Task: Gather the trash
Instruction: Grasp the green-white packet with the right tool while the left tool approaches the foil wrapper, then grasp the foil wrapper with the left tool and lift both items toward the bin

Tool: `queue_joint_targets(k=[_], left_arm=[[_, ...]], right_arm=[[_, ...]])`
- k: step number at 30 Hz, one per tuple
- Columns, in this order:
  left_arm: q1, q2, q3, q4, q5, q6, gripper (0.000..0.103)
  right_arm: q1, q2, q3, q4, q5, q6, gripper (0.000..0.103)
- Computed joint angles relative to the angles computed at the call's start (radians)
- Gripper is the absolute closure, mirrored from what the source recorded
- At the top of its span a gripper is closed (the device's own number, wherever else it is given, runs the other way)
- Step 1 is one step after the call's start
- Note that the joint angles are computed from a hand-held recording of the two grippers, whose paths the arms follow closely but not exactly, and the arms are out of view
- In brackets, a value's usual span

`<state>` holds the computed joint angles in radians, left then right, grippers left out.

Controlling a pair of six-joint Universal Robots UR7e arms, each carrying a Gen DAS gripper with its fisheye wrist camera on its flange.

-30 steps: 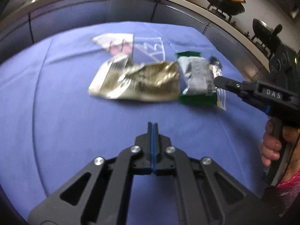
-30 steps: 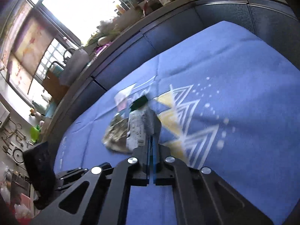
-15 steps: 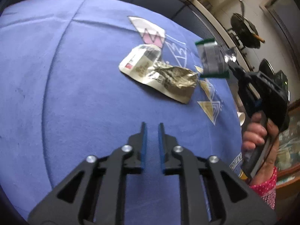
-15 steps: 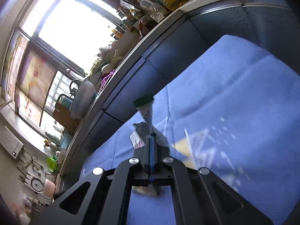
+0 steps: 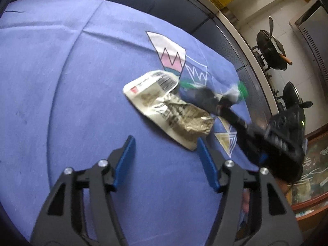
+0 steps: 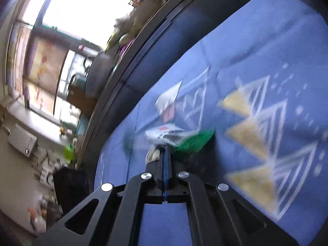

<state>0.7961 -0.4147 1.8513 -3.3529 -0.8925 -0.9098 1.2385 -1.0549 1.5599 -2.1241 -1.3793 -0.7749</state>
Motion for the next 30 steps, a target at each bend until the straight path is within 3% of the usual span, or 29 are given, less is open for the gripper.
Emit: queue_joint_targets(k=[7,10,14,18,21,22,23,24,27,30], left_arm=[[-0.006,-0.008,0.024,-0.012,0.013,-0.002,0.043],[-0.002,-0.009,0.033,-0.033,0.016,0.000,0.043],[-0.016,-0.011,0.002,0.083,0.067,-0.021,0.042],[-0.037,0.001,-0.095,0.368,0.152,-0.063,0.032],[-0.047,0.025,-0.179,0.586,0.213,-0.103,0.027],[-0.052,0.036,-0.203,0.650,0.241,-0.115,0.031],[-0.056,0.043,-0.212,0.676,0.261,-0.117,0.044],[-0.060,0.049,-0.218,0.699,0.282,-0.110,0.046],[-0.065,0.049,-0.190,0.631,0.283,-0.063,0.050],[-0.075,0.037,-0.140,0.556,0.270,-0.038,0.052]], right_arm=[[-0.052,-0.040,0.007,0.263,0.100,0.031,0.103],[-0.080,-0.047,-0.011,0.325,0.164,0.057,0.103],[-0.109,-0.062,-0.018,0.204,0.207,0.087,0.103],[-0.093,-0.068,0.012,-0.012,0.101,0.135,0.103],[-0.088,-0.077,0.030,-0.061,0.060,0.125,0.102],[-0.088,-0.081,0.041,-0.074,0.050,0.097,0.100],[-0.084,-0.087,0.057,-0.092,0.036,0.065,0.098],[-0.076,-0.093,0.072,-0.112,0.002,0.010,0.093],[-0.062,-0.093,0.088,-0.108,-0.054,-0.059,0.061],[-0.067,-0.120,0.124,-0.124,-0.048,-0.119,0.054]])
